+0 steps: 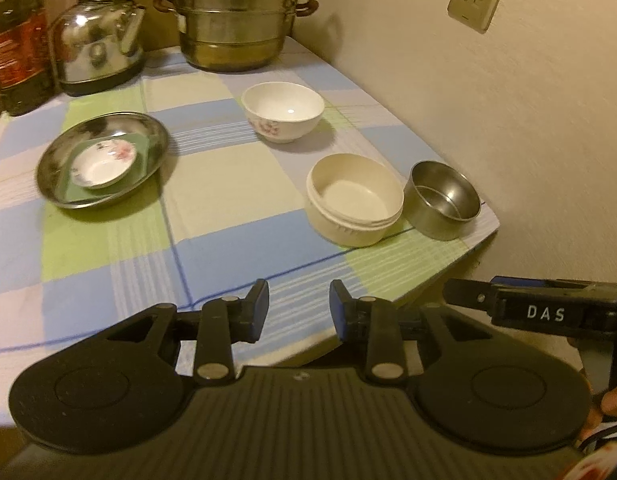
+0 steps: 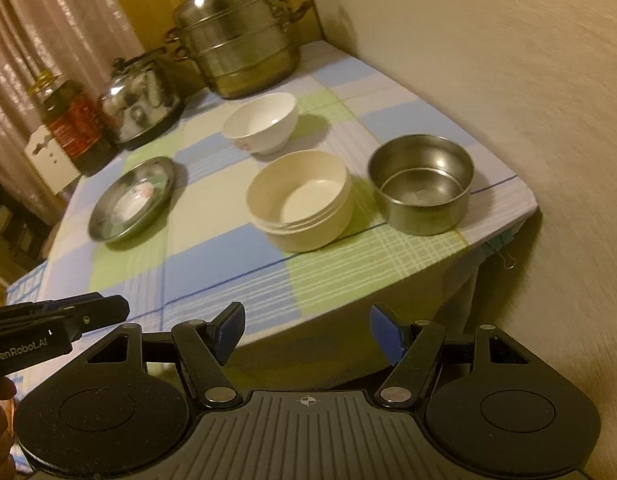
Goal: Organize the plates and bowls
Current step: 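Move both grippers toward the cream bowl beside the small steel bowl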
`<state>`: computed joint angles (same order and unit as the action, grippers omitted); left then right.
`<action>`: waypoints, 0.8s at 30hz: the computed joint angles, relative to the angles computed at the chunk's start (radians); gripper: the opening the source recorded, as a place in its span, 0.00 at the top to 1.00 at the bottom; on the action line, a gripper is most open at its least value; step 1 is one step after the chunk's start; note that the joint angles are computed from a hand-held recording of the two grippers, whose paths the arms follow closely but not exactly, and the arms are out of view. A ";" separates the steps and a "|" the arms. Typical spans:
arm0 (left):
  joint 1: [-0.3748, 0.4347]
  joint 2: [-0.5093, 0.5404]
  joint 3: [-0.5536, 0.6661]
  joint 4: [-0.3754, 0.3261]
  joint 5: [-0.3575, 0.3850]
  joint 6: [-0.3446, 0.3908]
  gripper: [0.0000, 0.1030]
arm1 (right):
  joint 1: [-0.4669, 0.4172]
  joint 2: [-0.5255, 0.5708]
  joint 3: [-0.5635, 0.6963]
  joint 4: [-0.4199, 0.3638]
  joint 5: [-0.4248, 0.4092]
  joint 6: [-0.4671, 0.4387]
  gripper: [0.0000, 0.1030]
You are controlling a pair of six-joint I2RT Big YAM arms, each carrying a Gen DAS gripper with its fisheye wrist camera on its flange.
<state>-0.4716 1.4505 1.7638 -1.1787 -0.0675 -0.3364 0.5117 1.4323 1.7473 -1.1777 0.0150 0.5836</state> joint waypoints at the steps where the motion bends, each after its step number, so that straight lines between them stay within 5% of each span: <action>1: 0.006 0.017 0.013 0.006 0.013 0.012 0.72 | -0.005 0.006 0.002 0.007 0.004 0.002 0.33; 14: 0.066 0.269 0.235 0.004 0.147 0.134 0.72 | -0.071 0.131 0.072 0.083 -0.009 0.101 0.34; 24: 0.095 0.428 0.414 -0.056 0.195 0.191 0.72 | -0.076 0.240 0.166 0.083 -0.005 0.122 0.49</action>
